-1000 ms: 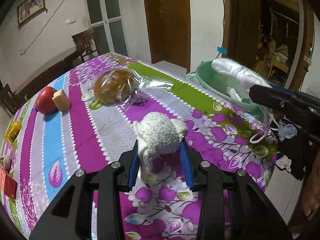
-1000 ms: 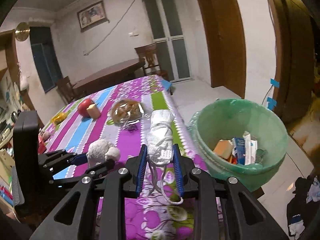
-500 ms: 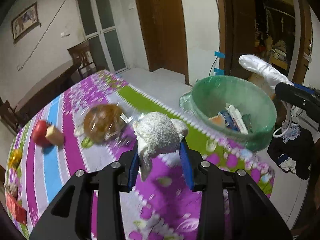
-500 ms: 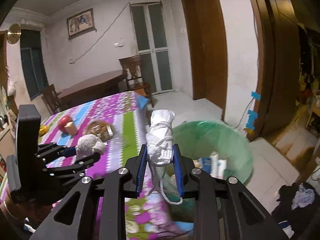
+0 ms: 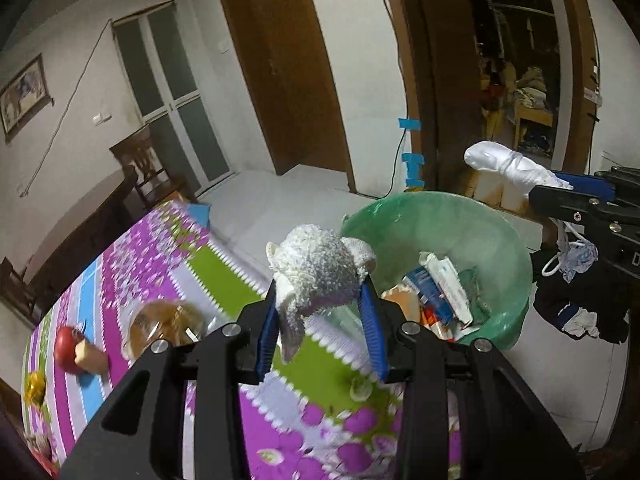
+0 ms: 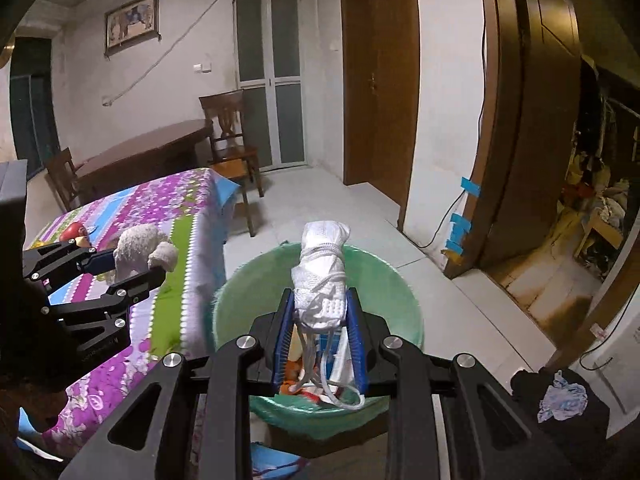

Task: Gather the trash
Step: 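Carry both white cloth bundles over the green bin with both tools, then open both tools to drop the white cloth bundles into the bin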

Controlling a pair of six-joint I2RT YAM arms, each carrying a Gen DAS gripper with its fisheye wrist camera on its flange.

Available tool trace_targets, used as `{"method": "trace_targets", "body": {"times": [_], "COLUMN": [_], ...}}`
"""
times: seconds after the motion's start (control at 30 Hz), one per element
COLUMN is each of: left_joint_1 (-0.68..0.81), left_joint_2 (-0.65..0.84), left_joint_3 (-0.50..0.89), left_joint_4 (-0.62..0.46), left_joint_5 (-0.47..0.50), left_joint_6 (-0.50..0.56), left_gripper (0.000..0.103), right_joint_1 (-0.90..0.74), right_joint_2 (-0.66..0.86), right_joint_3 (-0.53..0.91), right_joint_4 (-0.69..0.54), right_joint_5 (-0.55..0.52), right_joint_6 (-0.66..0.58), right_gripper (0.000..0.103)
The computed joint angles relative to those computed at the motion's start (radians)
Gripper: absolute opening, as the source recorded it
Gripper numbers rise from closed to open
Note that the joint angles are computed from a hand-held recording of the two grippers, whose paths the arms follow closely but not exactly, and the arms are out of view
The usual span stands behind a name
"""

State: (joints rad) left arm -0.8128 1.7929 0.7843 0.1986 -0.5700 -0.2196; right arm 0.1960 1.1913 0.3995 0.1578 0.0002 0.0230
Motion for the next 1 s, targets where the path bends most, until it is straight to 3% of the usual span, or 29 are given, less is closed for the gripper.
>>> {"method": "trace_targets", "body": {"times": [0.5, 1.0], "left_joint_1": [-0.010, 0.034], "left_joint_2": [0.116, 0.207], "left_joint_3": [0.131, 0.257], "left_joint_4": [-0.022, -0.086], "left_joint_5": [0.001, 0.040], "left_joint_6": [0.036, 0.056], "left_gripper": [0.036, 0.036], "right_joint_1": [-0.130, -0.103], "right_joint_2": [0.116, 0.253], "right_joint_3": [0.071, 0.152], "right_joint_4": [-0.002, 0.033], "right_joint_5": [-0.065, -0.032], "right_joint_6": [-0.063, -0.059], "right_gripper": [0.027, 0.027]}}
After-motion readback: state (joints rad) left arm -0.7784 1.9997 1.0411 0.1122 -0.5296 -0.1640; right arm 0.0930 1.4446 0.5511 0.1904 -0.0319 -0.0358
